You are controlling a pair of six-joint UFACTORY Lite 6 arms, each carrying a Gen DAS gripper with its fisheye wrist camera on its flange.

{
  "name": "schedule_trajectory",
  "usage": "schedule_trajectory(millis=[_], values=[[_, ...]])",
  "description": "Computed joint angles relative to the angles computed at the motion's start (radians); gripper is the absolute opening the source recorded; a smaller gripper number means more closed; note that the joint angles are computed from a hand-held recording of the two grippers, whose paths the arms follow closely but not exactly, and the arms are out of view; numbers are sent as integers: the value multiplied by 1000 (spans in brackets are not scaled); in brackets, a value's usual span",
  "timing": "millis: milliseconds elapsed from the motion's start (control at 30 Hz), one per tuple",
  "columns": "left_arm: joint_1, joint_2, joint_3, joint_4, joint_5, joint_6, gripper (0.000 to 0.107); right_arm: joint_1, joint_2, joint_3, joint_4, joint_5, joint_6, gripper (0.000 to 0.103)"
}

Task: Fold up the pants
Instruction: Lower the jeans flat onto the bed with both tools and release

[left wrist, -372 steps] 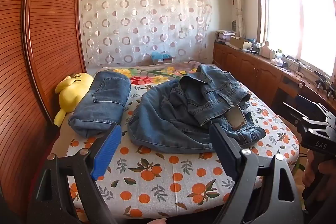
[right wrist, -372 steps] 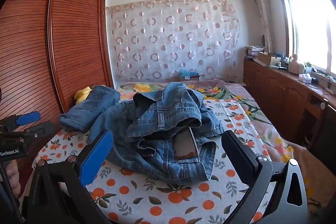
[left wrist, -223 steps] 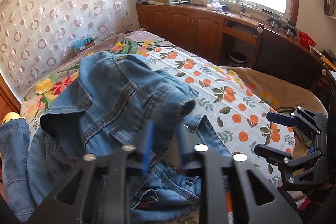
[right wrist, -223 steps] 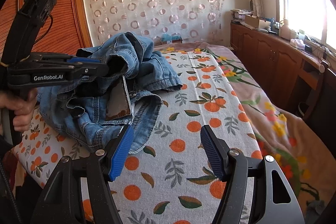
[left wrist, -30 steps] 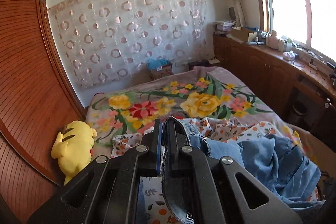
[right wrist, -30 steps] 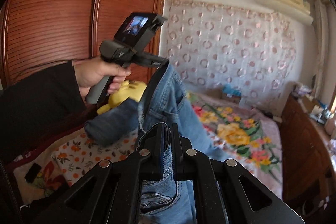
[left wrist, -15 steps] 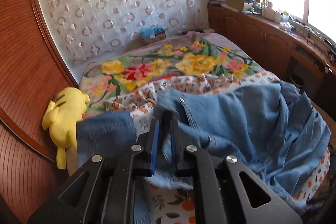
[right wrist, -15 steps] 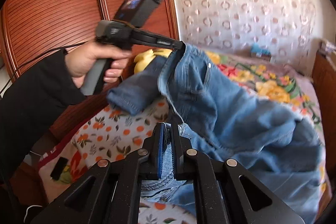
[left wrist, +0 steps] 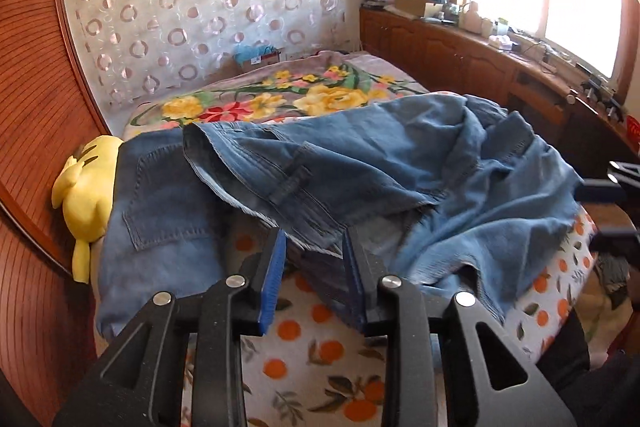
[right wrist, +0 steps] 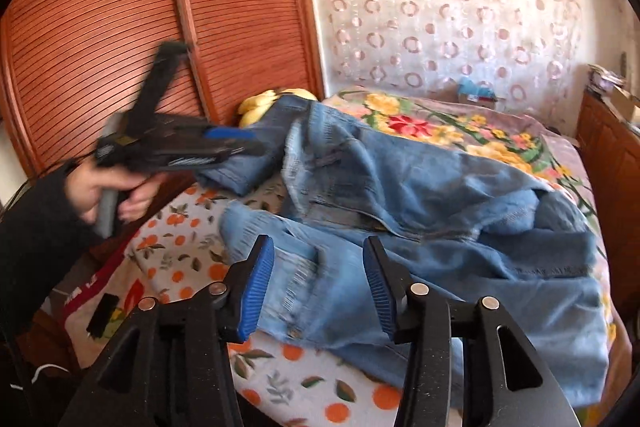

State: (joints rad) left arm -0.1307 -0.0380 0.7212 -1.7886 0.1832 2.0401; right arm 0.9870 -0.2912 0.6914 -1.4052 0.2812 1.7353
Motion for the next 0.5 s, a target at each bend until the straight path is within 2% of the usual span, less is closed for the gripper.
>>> schedule_trajectory(millis=[67,133,333,433,500], values=[[7,-62,-79,-81,38,80,42,16,32,22,15,72,-3,53],[7,-105,-137,-128,60,118,42,17,78,32,-28,144,37,54],[5,-151,-249,-152,158,69,42,-95,209,-17,-256,117,324,54],[-53,-158,-297,-356,152,242,42,-148,256,-30,-339,85,434,54],[-77,-126,-303,-399,159,268,42,-159,277,-34,-347,85,463,54]])
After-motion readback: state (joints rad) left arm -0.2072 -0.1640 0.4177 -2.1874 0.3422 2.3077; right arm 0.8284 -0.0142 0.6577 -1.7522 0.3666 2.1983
